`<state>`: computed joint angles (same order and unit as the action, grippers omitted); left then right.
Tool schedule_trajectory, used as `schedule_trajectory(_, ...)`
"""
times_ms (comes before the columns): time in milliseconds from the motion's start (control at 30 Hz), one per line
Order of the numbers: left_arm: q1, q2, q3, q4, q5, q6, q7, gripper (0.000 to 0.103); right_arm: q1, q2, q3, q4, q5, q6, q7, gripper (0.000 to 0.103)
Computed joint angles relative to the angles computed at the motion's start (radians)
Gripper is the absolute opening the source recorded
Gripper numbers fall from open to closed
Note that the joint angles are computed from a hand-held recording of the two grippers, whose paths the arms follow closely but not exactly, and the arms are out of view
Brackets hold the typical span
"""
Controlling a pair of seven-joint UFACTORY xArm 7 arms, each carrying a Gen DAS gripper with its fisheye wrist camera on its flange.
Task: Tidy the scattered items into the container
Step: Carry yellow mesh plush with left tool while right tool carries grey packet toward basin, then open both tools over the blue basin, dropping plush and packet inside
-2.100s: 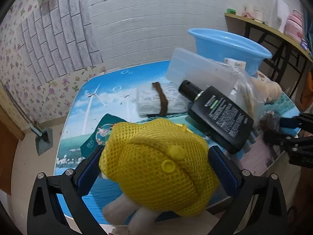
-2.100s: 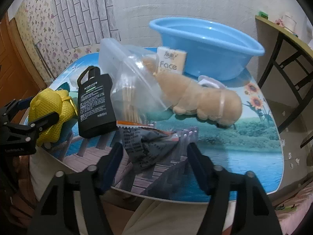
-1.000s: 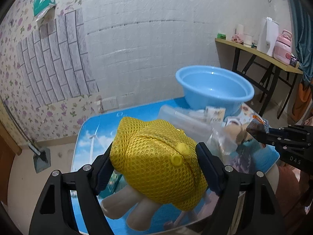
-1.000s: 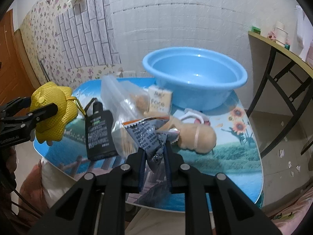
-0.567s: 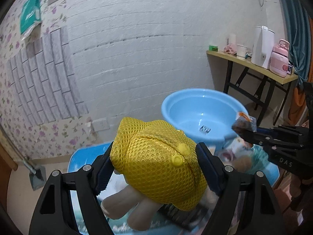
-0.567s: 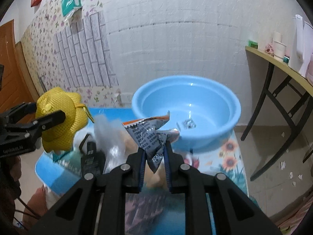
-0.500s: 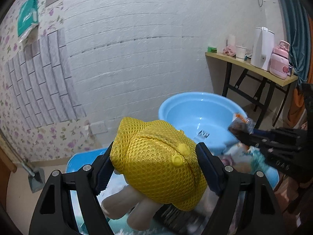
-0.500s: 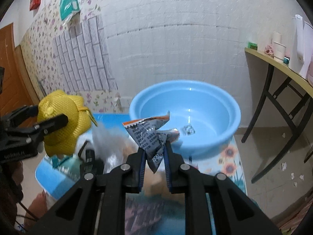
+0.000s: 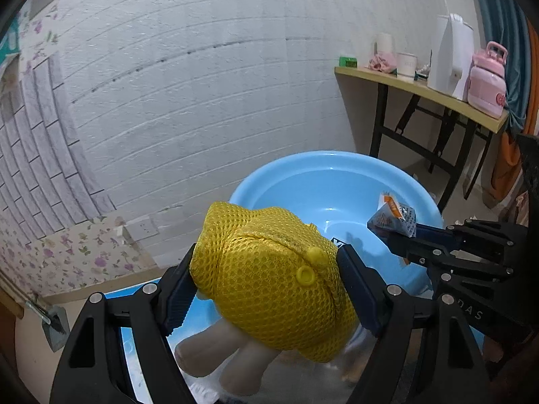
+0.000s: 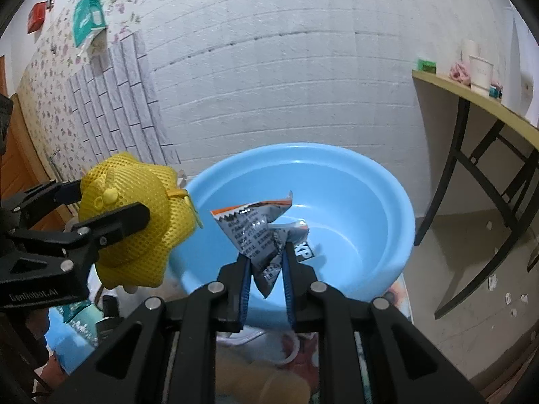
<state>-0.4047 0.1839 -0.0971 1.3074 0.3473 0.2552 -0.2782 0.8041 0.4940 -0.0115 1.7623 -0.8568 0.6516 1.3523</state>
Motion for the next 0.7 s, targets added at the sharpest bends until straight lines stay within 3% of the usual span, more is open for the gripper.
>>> schedule_trajectory(133,-0.025,0.048,0.024,0.052,0.056,-0.005,-0.036,0.079,-0.013,0.009,-0.006,0.0,0.001,-0.021,-0.008,0.017)
schedule_trajectory(267,-0.011,0.065,0.005,0.072,0.005,-0.005,0.012,0.08,-0.019,0.017,-0.011,0.002,0.009,-0.033,-0.016,0.018)
schedule_trajectory(400,-0.034,0.06,0.028,0.068,0.029,-0.011,-0.009,0.08,-0.02,0.014,-0.015,-0.009,0.02,-0.046,-0.003,0.02)
schedule_trajectory(700,-0.026,0.028,0.015,0.039,0.009,-0.049,0.004,0.087,-0.009,-0.006,-0.016,-0.02,-0.015,-0.035,0.034,0.02)
